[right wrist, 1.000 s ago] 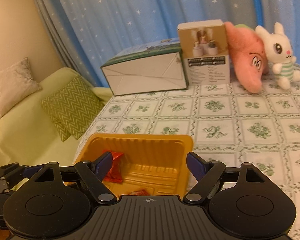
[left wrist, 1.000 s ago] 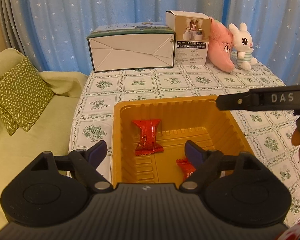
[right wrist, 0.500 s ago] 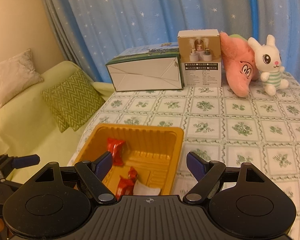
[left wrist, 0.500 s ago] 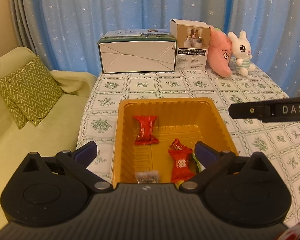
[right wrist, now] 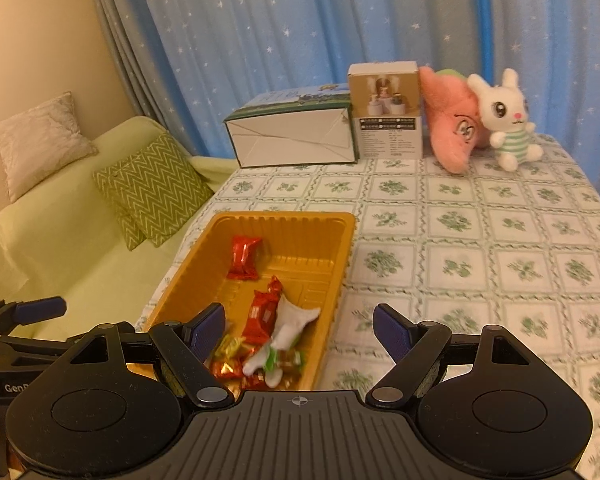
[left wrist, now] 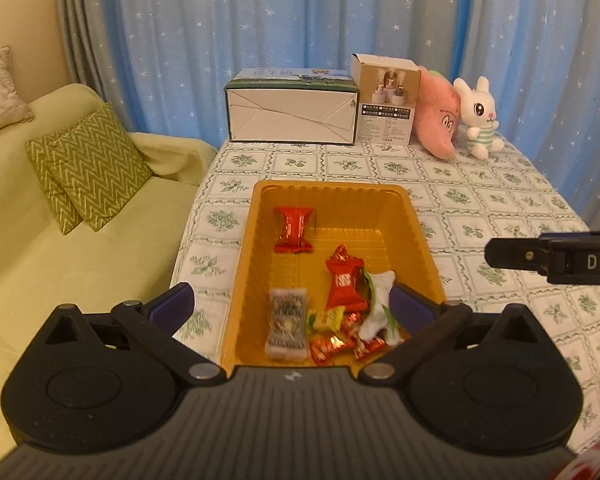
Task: Organize snacks
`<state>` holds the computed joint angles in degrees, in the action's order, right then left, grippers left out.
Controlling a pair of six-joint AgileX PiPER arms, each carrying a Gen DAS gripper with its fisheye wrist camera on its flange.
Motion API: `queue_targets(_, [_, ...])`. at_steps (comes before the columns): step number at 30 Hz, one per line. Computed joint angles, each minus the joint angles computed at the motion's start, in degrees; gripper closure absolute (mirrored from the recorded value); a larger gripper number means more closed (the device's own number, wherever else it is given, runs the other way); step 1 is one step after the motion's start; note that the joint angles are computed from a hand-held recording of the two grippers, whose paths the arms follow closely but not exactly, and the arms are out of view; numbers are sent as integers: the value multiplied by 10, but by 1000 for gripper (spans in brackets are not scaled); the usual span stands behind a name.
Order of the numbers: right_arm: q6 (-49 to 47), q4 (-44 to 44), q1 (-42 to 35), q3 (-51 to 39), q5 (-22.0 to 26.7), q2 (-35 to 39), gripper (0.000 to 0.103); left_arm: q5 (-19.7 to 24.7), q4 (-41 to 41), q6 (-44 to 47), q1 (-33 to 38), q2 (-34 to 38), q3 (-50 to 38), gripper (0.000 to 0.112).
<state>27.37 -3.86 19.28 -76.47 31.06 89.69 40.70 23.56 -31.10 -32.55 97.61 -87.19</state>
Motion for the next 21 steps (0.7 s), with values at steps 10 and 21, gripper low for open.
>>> queue_targets(10, [161,-159,75,105,40,-139,22,62,58,-108,-69,-95,69,9])
queue_targets(21, [290,-251,171,172,119,-256,22,144,141,-228,-190,-186,125,9])
